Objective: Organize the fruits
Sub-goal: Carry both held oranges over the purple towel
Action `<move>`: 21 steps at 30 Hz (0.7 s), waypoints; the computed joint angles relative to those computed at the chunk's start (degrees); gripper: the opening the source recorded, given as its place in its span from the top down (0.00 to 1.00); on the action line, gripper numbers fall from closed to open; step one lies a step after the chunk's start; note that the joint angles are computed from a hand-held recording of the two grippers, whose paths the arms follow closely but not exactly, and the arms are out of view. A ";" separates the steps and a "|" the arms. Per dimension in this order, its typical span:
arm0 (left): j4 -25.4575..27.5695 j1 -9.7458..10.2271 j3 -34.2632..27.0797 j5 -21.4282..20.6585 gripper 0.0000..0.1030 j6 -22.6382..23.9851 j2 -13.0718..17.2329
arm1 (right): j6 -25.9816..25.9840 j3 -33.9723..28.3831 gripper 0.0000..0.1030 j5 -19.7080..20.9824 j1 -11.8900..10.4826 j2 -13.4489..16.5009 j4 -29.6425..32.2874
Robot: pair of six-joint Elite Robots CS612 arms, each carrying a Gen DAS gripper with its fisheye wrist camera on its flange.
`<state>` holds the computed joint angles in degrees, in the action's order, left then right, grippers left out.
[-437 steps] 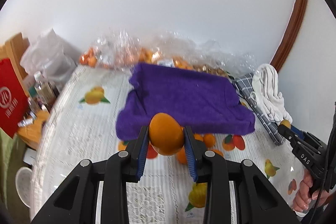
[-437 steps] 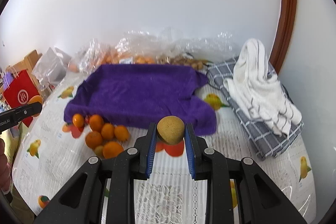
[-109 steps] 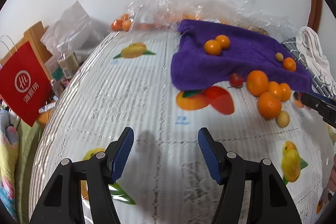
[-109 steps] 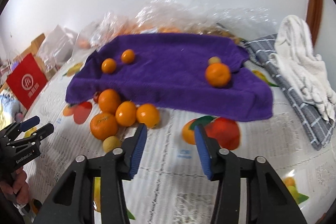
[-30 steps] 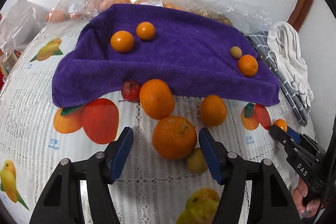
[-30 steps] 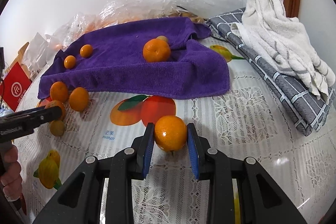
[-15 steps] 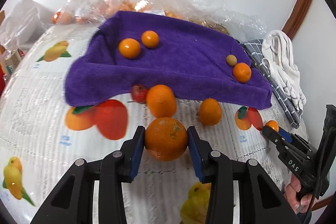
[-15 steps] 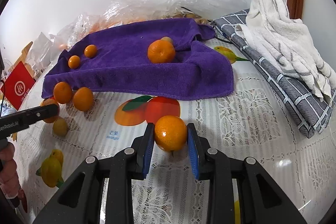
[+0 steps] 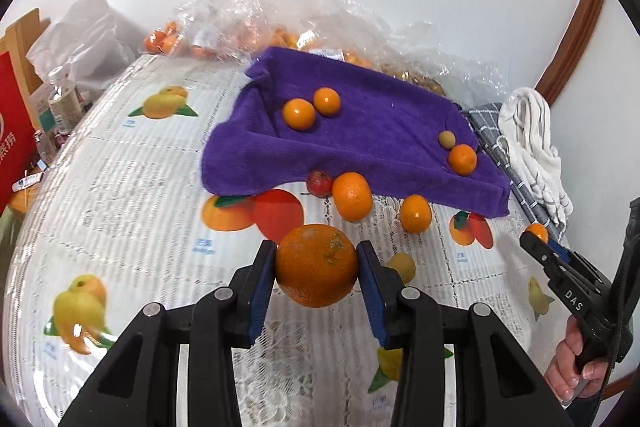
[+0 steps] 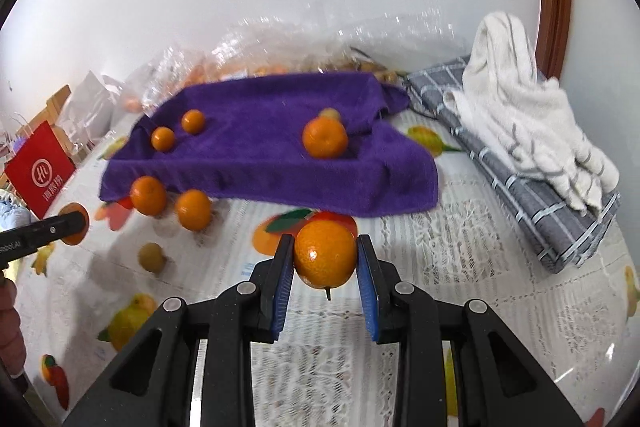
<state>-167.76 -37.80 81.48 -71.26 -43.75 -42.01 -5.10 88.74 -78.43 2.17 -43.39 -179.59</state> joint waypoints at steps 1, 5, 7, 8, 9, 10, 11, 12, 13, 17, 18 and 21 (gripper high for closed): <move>-0.03 -0.03 0.24 0.26 0.62 -0.11 -0.27 | -0.09 0.43 0.71 -0.06 0.12 -0.52 -0.48; -0.98 -0.16 1.27 0.74 0.62 -0.17 -1.30 | -0.42 0.78 0.71 -0.33 0.48 -1.63 -0.40; -0.88 -0.26 1.44 1.29 0.62 0.17 -1.73 | -0.75 0.85 0.71 -0.85 0.74 -2.09 -0.65; -0.88 -0.28 1.50 1.43 0.62 0.36 -1.92 | -0.61 0.90 0.71 -0.79 0.77 -2.25 -0.73; -1.00 -0.30 1.57 1.51 0.62 0.55 -2.11 | -0.44 0.94 0.71 -0.47 0.76 -2.44 -0.72; -1.26 -0.32 1.68 1.58 0.62 0.76 -2.29 | -0.34 0.95 0.71 -0.14 0.74 -2.61 -0.74; -1.51 -0.37 1.73 1.76 0.62 0.98 -2.45 | -0.30 0.96 0.71 -0.02 0.75 -2.80 -0.84; -1.60 -0.42 1.76 1.94 0.62 1.18 -2.60 | -0.26 0.93 0.71 -0.13 0.80 -2.92 -0.93; -1.47 -0.48 1.68 2.15 0.62 1.35 -2.69 | -0.18 0.90 0.71 -0.17 0.82 -3.03 -0.99; -1.66 -0.55 1.64 2.68 0.62 1.52 -3.02 | 0.28 0.55 0.71 0.07 0.79 -3.27 -0.85; -1.71 -0.51 1.55 2.64 0.62 1.53 -3.04 | 0.37 0.48 0.71 0.10 0.77 -3.30 -0.85; -1.27 -0.45 1.02 2.60 0.62 1.99 -2.98 | 0.39 0.08 0.71 -0.07 0.74 -3.24 -0.47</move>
<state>-169.03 -38.24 82.49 -68.66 -41.76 -44.99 -4.71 88.82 -78.50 2.91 -46.63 -180.05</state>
